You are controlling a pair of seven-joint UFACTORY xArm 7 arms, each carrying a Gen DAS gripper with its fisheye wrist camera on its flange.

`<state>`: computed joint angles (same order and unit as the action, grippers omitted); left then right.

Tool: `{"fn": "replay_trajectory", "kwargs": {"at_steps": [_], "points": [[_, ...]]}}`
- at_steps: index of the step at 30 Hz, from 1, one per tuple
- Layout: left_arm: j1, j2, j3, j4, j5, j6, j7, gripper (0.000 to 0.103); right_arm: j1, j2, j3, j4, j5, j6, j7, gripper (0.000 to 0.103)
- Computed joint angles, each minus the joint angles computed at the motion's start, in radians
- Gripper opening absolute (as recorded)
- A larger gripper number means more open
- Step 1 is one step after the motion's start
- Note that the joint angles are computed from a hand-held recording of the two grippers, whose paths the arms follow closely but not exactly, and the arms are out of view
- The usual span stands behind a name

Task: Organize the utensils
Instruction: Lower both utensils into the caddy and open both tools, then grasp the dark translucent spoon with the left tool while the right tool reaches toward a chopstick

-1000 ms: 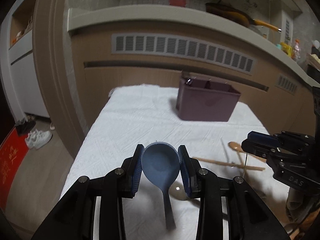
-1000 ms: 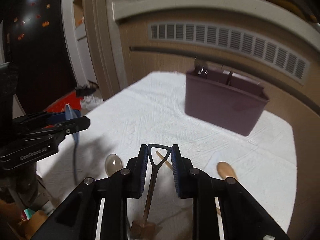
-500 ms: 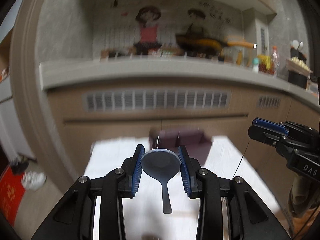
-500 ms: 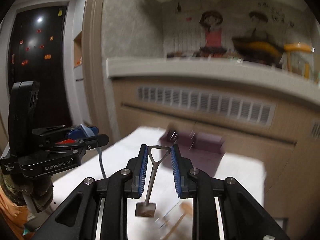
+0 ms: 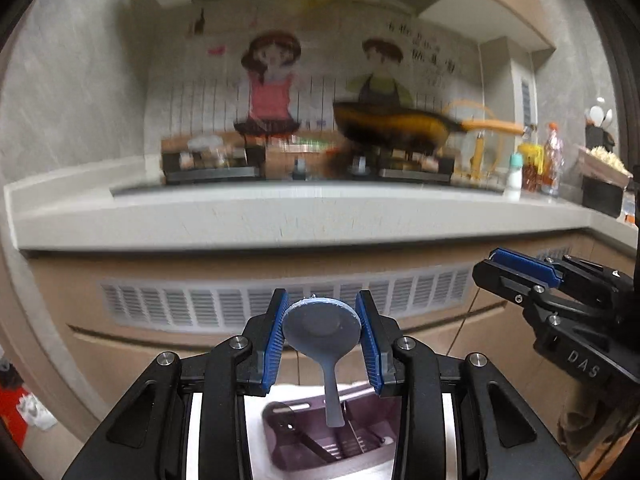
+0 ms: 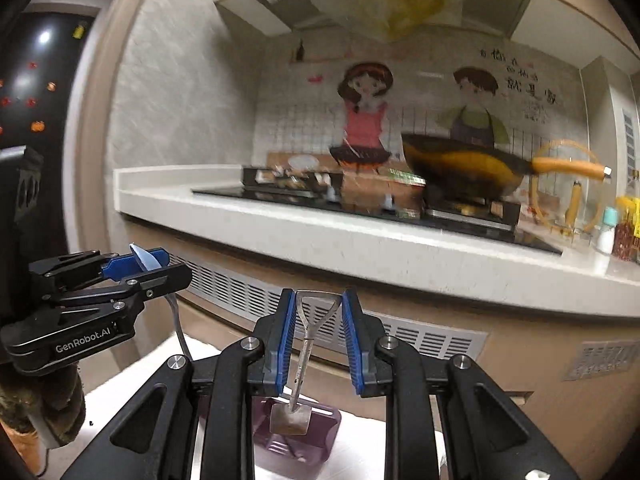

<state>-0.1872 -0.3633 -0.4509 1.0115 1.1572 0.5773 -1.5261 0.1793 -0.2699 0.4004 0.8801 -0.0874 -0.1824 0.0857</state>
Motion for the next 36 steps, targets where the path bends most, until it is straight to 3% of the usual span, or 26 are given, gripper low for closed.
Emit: {"fn": "replay_trajectory", "kwargs": {"at_steps": [2, 6, 10, 12, 15, 18, 20, 23, 25, 29, 31, 36], "points": [[0.004, 0.037, 0.012, -0.007, -0.002, -0.024, -0.012, 0.035, -0.157, 0.041, 0.148, 0.019, 0.005, 0.0, 0.009, 0.022], [-0.014, 0.13, 0.066, -0.016, -0.018, -0.081, -0.013, 0.035, -0.328, 0.128, 0.317, 0.054, -0.04, 0.041, 0.037, 0.022], [-0.05, 0.202, 0.123, -0.024, -0.047, -0.115, -0.011, 0.036, -0.419, 0.215, 0.41, 0.081, -0.145, 0.09, 0.117, 0.022], [-0.068, 0.225, 0.148, -0.029, -0.074, -0.133, -0.008, 0.038, -0.368, 0.253, 0.379, 0.087, -0.078, 0.119, 0.048, 0.022], [-0.083, 0.237, 0.174, -0.04, -0.083, -0.148, -0.018, 0.05, -0.334, 0.285, 0.382, 0.09, 0.144, 0.158, -0.148, 0.025], [-0.092, 0.212, 0.173, -0.055, -0.055, -0.122, -0.058, 0.05, -0.296, 0.285, 0.342, 0.078, 0.156, 0.16, -0.145, 0.035], [-0.094, 0.147, 0.168, -0.099, -0.045, -0.113, -0.083, 0.05, -0.263, 0.252, 0.318, 0.051, 0.279, 0.153, -0.235, 0.036], [-0.084, 0.053, 0.125, -0.149, -0.062, -0.066, -0.105, 0.056, -0.13, 0.185, 0.204, 0.001, 0.482, 0.133, -0.395, 0.041], [-0.091, -0.016, 0.09, -0.192, -0.122, -0.014, -0.091, 0.06, -0.025, 0.134, 0.11, -0.043, 0.555, 0.121, -0.45, 0.044], [-0.123, -0.116, 0.049, -0.268, -0.274, 0.047, -0.021, 0.061, 0.146, 0.026, -0.036, -0.155, 0.606, 0.116, -0.495, 0.047], [-0.15, -0.176, 0.025, -0.317, -0.362, 0.093, 0.0, 0.061, 0.144, -0.03, -0.022, -0.212, 0.577, 0.12, -0.466, 0.047], [-0.251, -0.271, -0.036, -0.425, -0.597, 0.201, 0.07, 0.061, 0.263, -0.197, -0.077, -0.397, 0.548, 0.15, -0.443, 0.05]]}}
